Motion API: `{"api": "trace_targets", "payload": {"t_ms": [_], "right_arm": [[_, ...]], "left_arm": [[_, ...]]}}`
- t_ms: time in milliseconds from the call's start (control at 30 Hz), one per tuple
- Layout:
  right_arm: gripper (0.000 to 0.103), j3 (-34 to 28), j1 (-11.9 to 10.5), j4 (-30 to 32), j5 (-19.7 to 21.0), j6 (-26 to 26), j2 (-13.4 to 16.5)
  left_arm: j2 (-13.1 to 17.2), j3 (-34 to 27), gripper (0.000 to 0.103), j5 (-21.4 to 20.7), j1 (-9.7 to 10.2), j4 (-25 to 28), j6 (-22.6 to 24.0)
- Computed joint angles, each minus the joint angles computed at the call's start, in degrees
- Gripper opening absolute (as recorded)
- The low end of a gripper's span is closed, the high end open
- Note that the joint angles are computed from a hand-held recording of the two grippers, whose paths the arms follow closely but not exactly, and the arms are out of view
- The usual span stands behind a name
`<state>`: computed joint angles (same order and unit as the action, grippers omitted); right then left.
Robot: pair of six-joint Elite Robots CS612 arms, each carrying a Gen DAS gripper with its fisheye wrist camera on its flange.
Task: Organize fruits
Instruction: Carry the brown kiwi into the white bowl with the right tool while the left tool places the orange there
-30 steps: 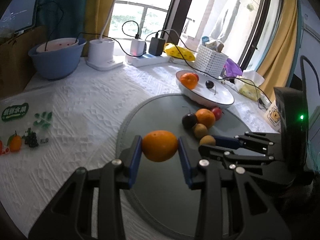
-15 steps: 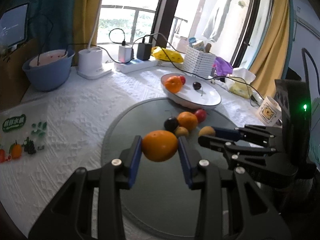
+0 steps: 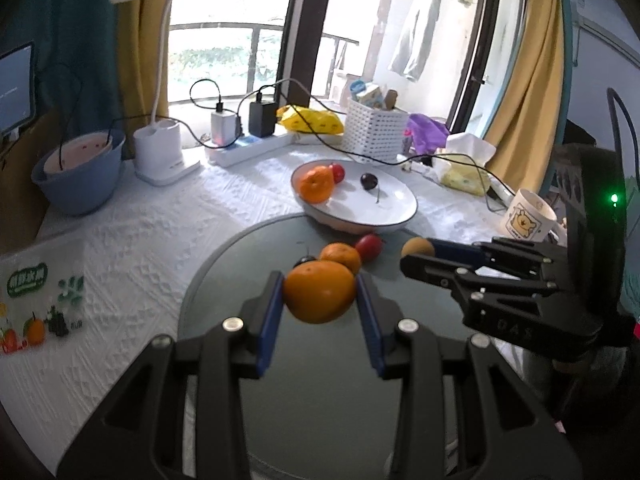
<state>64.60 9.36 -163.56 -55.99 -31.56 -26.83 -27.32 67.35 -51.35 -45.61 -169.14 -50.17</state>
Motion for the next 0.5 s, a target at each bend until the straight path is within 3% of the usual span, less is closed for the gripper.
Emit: {"api": "trace_targets", "payload": {"t_ms": [500], "right_arm": [[0.031,-2.56,-1.48,-2.32,1.43,3.0,0.59]], "left_arm": [[1.4,-5.55,0.038,0.47,0.44,2.03,5.17]]}}
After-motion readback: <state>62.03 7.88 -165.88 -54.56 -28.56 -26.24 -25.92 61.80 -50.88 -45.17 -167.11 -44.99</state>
